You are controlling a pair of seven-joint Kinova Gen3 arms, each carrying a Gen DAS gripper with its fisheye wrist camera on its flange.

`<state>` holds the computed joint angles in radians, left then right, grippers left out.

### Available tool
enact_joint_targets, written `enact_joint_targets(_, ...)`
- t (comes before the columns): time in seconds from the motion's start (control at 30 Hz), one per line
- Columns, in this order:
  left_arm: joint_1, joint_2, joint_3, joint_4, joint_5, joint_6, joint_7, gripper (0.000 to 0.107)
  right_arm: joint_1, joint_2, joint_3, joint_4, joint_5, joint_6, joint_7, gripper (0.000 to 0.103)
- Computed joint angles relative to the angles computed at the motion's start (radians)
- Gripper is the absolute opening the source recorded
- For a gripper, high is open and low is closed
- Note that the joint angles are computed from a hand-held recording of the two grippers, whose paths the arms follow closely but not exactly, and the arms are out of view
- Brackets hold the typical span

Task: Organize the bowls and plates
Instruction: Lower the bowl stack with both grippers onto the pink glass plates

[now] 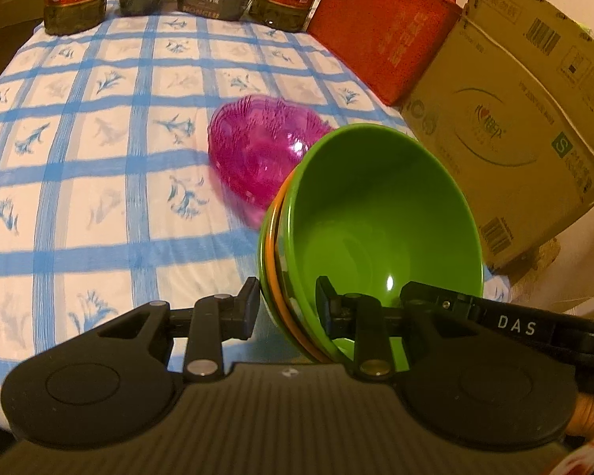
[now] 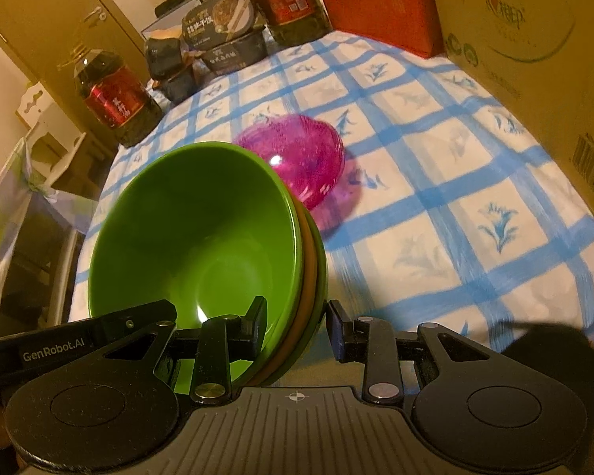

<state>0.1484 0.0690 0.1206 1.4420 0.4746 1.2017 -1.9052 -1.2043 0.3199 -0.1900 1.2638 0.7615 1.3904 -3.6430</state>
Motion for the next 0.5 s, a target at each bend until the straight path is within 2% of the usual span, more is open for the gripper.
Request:
enact_joint_targets(0.3,0.021,0.081,0.021,-0.113,-0.021,-0.019,0.052,0.026,0.07,-0.016,0.012,-0.014,-0.005,-0.024,0.104,0.033)
enact_joint_targets(0.5,0.037,0.153,0.034,-0.203,-0.056,-0.021,0.099,0.026,0.137,-0.027,0.025,0.005,-0.024,-0.09,0.158,0.033)
